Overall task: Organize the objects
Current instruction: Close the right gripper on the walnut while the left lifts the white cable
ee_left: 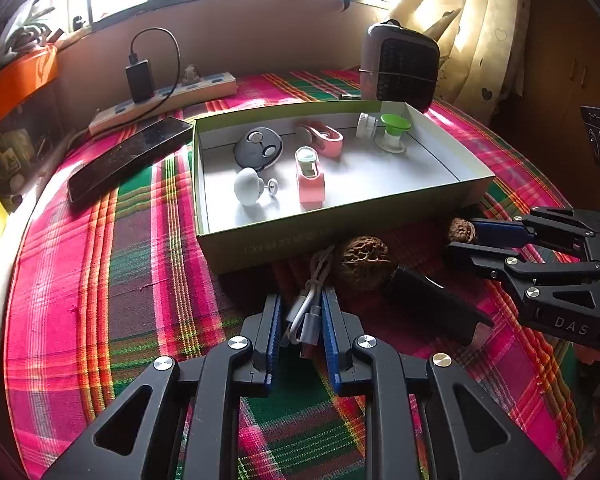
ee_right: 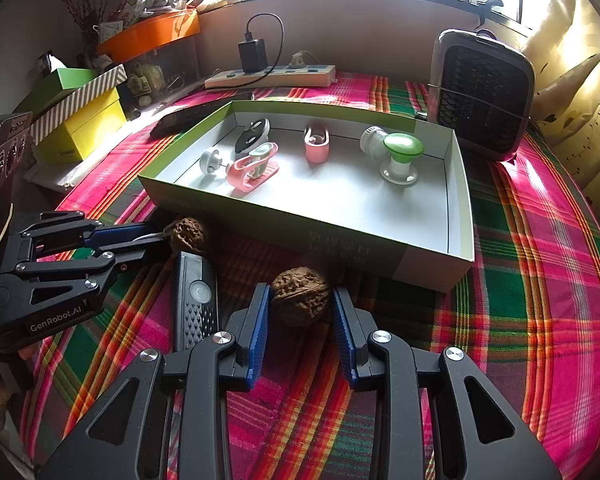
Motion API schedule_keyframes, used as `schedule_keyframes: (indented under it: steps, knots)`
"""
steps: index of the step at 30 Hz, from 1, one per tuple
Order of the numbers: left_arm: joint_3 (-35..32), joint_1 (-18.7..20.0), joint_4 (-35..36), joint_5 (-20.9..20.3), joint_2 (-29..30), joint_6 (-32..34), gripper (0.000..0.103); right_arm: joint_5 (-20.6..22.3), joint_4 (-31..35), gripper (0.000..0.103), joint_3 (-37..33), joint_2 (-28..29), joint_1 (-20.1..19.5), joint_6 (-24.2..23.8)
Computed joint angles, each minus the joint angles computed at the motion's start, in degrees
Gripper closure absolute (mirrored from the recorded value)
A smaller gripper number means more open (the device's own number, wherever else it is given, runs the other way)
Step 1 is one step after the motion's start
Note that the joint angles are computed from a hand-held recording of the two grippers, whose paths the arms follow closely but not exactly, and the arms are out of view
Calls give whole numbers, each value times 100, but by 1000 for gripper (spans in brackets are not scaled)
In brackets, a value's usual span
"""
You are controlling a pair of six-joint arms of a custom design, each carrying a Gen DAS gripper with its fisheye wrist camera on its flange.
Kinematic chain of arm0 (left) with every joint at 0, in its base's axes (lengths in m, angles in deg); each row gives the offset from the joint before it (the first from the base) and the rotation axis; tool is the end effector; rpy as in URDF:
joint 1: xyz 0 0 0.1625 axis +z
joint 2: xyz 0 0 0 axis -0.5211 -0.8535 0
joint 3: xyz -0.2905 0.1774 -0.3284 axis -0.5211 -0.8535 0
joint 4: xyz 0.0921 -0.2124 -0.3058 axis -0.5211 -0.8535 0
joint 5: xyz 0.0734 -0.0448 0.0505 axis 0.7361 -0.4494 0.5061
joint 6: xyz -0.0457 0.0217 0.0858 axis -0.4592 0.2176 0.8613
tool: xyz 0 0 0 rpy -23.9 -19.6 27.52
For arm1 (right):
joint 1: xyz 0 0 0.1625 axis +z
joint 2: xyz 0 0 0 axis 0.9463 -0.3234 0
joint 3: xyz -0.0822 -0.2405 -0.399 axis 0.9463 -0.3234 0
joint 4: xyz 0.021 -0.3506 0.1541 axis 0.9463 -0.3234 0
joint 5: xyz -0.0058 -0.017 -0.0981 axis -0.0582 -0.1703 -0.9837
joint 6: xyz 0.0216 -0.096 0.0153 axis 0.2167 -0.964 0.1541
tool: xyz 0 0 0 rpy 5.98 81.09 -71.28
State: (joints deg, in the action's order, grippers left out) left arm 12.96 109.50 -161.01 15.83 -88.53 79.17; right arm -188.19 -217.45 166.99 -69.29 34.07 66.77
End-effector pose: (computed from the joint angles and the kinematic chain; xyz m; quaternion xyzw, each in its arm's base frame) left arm 0.0140 -0.7358 0.1942 0.4105 0.8695 -0.1722 0.2141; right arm 0.2508 -0.6554 -0.0782 0.1337 -0.8820 0.3183 0.3207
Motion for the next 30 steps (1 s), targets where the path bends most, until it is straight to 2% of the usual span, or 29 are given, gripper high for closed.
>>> schedule_keyframes:
  steps: [30]
  knots:
    - [298,44,-287,-51,-276,-327,85,115,-364,71,248,-63,72,-31]
